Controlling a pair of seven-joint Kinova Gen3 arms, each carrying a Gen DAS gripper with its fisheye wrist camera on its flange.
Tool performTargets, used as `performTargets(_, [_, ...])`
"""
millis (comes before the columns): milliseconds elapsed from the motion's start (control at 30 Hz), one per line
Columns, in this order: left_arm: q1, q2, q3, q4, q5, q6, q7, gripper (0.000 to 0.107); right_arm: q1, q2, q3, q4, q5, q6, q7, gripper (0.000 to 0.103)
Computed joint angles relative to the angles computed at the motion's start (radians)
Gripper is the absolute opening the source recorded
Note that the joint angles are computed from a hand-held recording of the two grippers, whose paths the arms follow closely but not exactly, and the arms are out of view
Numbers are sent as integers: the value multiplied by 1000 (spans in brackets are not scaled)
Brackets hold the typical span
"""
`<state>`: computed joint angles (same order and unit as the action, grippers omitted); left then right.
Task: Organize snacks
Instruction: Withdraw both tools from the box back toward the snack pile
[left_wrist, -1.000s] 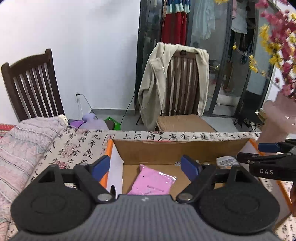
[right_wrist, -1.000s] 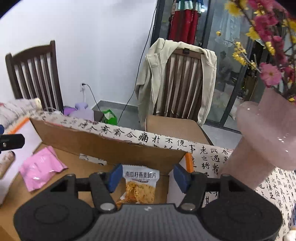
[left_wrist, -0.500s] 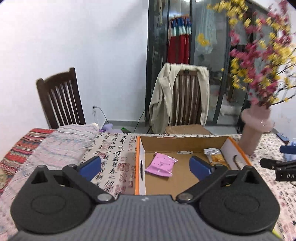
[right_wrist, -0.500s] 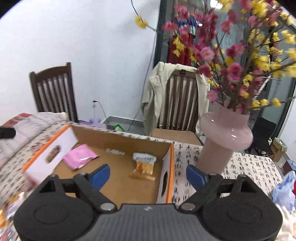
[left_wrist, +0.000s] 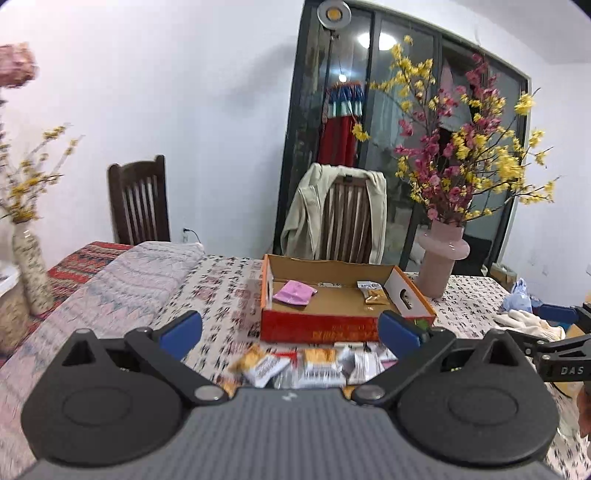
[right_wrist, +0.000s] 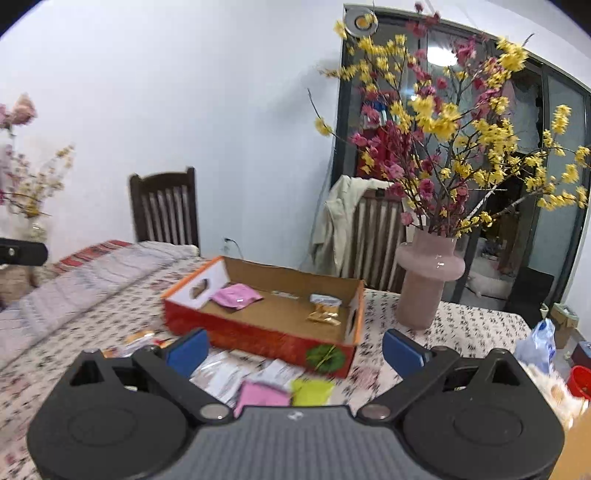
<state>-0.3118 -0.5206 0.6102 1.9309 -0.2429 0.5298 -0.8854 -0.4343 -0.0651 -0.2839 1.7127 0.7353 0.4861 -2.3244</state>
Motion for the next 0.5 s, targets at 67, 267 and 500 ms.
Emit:
performTargets(67, [18, -87, -11, 75, 19, -23, 21, 103, 24, -67, -44, 85, 42, -35, -81, 102])
performTargets(267, [-22, -335, 44, 191, 90, 47, 27, 103, 44, -253, -114, 295, -64, -111, -143, 103])
performTargets(500, [52, -568, 60, 270, 200, 161, -19, 103, 262, -475, -402, 444, -102, -109, -256, 103])
